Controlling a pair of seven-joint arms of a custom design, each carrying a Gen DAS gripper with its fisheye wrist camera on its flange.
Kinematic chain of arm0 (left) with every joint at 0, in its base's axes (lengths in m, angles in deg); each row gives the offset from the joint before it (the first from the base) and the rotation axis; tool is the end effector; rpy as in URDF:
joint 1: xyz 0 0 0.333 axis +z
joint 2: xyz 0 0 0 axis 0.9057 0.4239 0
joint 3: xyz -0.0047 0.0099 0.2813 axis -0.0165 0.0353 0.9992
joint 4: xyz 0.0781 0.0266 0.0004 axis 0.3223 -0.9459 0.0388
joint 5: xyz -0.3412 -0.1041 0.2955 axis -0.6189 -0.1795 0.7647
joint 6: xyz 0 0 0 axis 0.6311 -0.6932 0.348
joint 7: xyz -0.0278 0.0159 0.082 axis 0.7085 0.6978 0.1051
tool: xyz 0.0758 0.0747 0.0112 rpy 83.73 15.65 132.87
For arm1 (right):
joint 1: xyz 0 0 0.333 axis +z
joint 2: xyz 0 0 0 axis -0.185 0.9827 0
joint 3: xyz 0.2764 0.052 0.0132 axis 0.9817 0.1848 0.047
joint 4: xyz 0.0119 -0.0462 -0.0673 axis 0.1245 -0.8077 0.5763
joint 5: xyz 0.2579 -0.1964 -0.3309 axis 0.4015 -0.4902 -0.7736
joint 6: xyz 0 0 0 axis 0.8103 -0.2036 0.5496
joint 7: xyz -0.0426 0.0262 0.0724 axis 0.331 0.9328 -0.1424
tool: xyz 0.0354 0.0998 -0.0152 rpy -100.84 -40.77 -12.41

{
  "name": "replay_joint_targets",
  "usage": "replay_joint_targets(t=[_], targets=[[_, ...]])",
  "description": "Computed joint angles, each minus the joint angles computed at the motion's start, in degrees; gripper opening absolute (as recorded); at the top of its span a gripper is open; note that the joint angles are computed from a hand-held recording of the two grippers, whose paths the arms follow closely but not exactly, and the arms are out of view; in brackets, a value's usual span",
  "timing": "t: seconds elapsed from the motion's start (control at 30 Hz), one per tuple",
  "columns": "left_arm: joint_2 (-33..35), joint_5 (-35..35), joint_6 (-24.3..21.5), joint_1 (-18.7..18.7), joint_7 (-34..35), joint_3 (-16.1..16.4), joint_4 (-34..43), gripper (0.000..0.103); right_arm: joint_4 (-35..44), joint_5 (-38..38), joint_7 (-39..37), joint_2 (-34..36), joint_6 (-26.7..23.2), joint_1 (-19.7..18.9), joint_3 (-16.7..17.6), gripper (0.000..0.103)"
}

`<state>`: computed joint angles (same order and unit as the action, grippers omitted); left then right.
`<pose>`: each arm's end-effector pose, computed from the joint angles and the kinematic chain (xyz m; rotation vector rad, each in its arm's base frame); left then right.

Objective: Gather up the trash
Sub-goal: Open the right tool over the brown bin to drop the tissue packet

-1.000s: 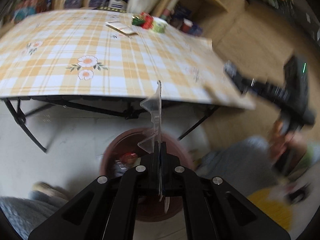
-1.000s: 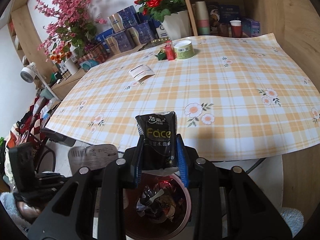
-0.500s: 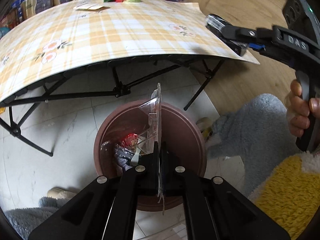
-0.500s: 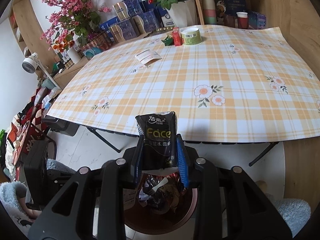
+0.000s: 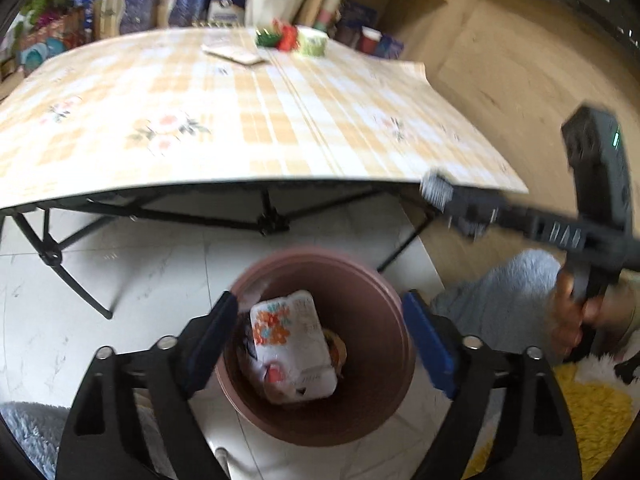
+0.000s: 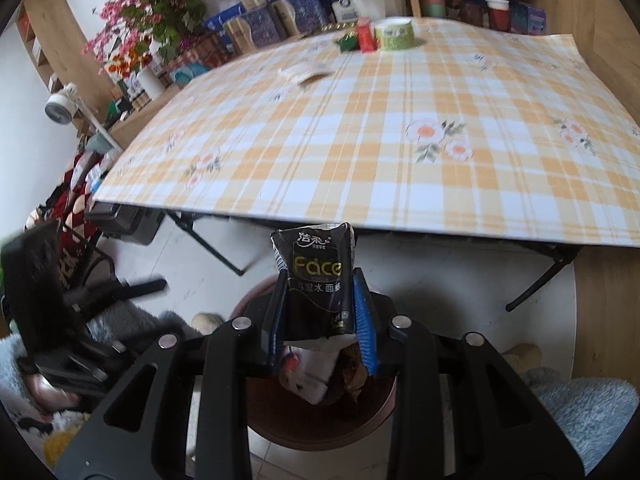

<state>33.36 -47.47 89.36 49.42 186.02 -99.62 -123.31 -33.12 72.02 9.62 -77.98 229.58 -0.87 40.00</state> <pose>0.7041 -0.3750 0.3922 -1.5668 2.4228 -1.0915 0.6837 0.1668 0.4264 -1.7607 1.7856 -0.2241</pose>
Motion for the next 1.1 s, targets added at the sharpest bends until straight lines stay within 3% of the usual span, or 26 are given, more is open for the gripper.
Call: replay_joint_targets(t=[0.1, 0.5, 0.7, 0.8, 0.87, 0.9, 1.1], targets=[[-1.3, 0.7, 3.3, -0.6, -2.3, 1.0, -1.8, 0.092, 0.2, 0.1, -0.5, 0.7, -1.8, 0.1, 0.3, 0.033], [-2.2, 6.2, 6.8, -2.0, -15.4, 4.7, -3.5, 0.093, 2.5, 1.6, -1.5, 3.4, -8.0, 0.0, 0.9, 0.035], [-2.3, 8.7, 7.3, -2.1, -22.0, 6.0, -3.9, 0.094, 3.7, 2.6, -2.1, 4.3, -10.6, -0.4, 1.0, 0.044], [-2.4, 9.3, 7.7, -1.7, -23.4, 5.9, -4.3, 0.094, 4.5, 1.3, -1.2, 5.0, -11.9, 0.0, 0.8, 0.065], [-2.3, 9.9, 7.5, -1.8, -24.2, 6.0, -4.1, 0.094, 5.1, 0.6, -0.8, 5.4, -12.4, 0.2, 0.8, 0.087], [-2.4, 10.1, 7.4, -1.7, -24.4, 6.0, -4.2, 0.094, 5.3, -0.5, 0.0, 5.5, -12.7, 0.4, 0.6, 0.091], [-2.3, 11.0, 7.0, -1.6, -25.1, 5.8, -4.1, 0.094, 6.3, -4.2, 3.9, 6.5, -14.4, 0.8, 0.0, 0.097]])
